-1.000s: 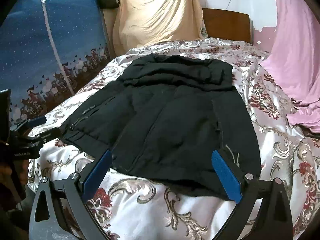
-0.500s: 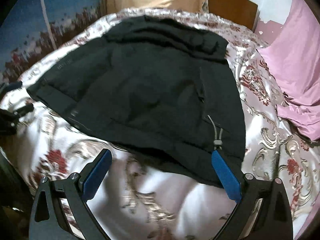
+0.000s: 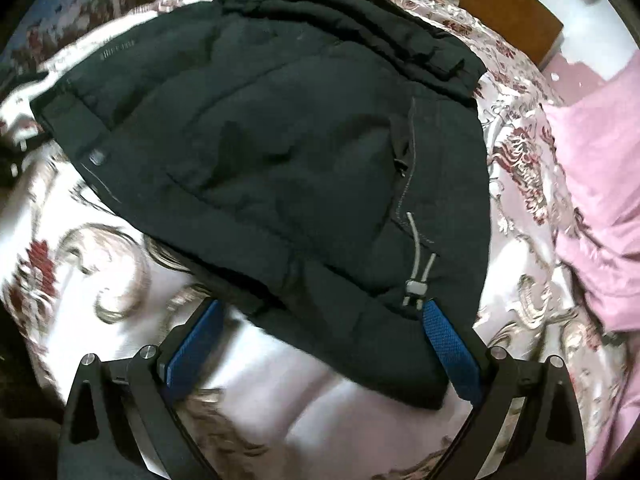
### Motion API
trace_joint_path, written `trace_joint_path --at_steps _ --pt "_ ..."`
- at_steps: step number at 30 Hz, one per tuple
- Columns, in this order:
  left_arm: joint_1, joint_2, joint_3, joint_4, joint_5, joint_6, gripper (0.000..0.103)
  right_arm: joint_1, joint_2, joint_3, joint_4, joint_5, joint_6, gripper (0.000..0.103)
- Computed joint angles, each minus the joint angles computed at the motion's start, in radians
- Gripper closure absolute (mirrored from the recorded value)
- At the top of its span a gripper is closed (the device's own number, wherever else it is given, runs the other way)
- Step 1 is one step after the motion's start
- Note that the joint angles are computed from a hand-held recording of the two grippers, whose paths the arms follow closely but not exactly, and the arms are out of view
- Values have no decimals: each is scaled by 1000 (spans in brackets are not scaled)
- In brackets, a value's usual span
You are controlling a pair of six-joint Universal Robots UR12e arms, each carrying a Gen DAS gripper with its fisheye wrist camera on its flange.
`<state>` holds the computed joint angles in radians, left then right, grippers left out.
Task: Fold large clothes
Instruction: 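Close both grippers on the jacket edge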
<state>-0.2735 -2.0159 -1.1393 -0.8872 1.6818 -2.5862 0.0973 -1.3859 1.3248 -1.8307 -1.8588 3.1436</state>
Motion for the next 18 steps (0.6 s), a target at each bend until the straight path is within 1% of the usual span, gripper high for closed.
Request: trace_joint_path --at_steps 1,4,7,8,9,10,12,13,14,15,16,17,18 --pt "0 -4 6 -4 2 -8 0 -1 3 -3 7 -4 -8 5" --pt "3 -10 19 -17 -12 -26 1 -10 8 -9 20 18 -5 5" --pt "6 -6 14 -10 -37 -24 14 -8 7 7 -20 -2 -19 5" --pt "6 -4 10 -3 -41 -17 21 -5 6 13 -39 -10 -29 5" --pt "5 -1 2 11 -43 -4 26 0 5 19 -61 -19 -40 5" --pt "3 2 -6 28 -44 10 29 1 4 26 -79 -27 -48 5" --pt "0 6 -18 57 -51 33 42 10 1 40 -125 -50 -64 6" --pt "0 7 -23 67 -55 43 45 14 -2 47 -147 -59 -73 10" --pt "-1 10 -28 76 -60 53 50 15 -5 54 -163 -60 -84 16" --pt "-2 11 -33 82 -62 63 53 20 -9 62 -185 -63 -98 20" --pt "-2 12 -34 83 -64 68 55 22 -12 69 -200 -64 -110 29" --pt "-2 12 -34 79 -70 73 58 27 -15 76 -218 -67 -127 37" --pt "0 11 -29 63 -82 78 65 31 -17 82 -235 -71 -143 41"
